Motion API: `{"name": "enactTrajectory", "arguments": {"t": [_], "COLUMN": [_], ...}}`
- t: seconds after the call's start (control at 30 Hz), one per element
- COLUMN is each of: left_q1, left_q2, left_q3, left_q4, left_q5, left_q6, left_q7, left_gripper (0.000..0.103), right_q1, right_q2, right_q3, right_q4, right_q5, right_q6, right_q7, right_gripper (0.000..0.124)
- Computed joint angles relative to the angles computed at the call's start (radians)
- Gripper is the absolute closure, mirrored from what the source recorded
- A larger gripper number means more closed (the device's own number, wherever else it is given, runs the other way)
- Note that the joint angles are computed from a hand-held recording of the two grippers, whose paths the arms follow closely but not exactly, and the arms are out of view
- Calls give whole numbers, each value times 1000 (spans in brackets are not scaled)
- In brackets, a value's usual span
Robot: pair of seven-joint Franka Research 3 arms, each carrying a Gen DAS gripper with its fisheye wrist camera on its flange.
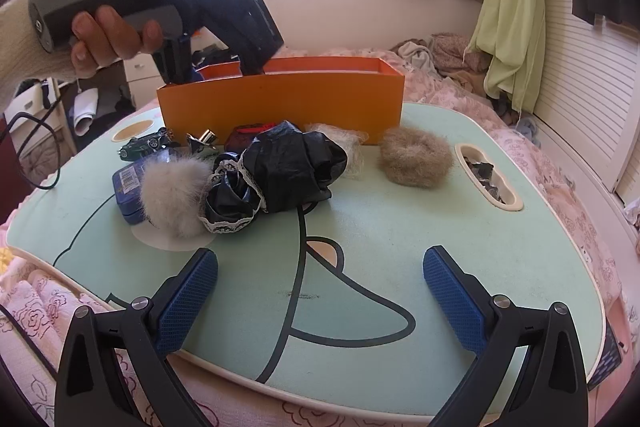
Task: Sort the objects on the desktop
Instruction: 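Close the left gripper on the white figurine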
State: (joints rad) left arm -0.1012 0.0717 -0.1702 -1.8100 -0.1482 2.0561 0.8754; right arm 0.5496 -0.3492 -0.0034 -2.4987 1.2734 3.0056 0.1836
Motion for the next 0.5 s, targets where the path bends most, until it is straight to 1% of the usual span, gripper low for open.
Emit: {"name": "enactTrajectory", "arguments": {"t": [0.03,0.07,0.1,0.17,0.23,0.27,0.33,0.5], "left_q1": [9,12,8,-6,-15,-19,-25,-23], "left_q2": [-6,-7,-5,-2,-8,-9,-16,-45], "left_q3": [2,2,1,-3,-6,-7,-9,-5], "left_q4": [-27,-40,-45,-43,-54,-53,-59,-98], "left_q5": [-66,-92,-66,14,66,81,122,119], "left_q6": [37,59,75,84,98,92,84,108], "left_q7": [24,37,29,-2,-26,-31,-48,14], "left_gripper": [40,40,42,42,44,46,61,61], "right_q1": [-1,-3,-4,-1,3,3,3,3], "right_q2": [0,1,0,1,5,5,4,5], "right_q3": [2,3,4,5,2,2,2,6], "right_q4": [0,2,2,4,7,6,6,7], "right_q5": [-2,-9,-12,-12,-5,-5,-2,-3], "right_q6": [-1,-4,-6,-2,1,0,1,4], "right_q7": [5,13,18,18,10,10,7,10], "right_gripper": [21,21,21,21,21,21,21,21]}}
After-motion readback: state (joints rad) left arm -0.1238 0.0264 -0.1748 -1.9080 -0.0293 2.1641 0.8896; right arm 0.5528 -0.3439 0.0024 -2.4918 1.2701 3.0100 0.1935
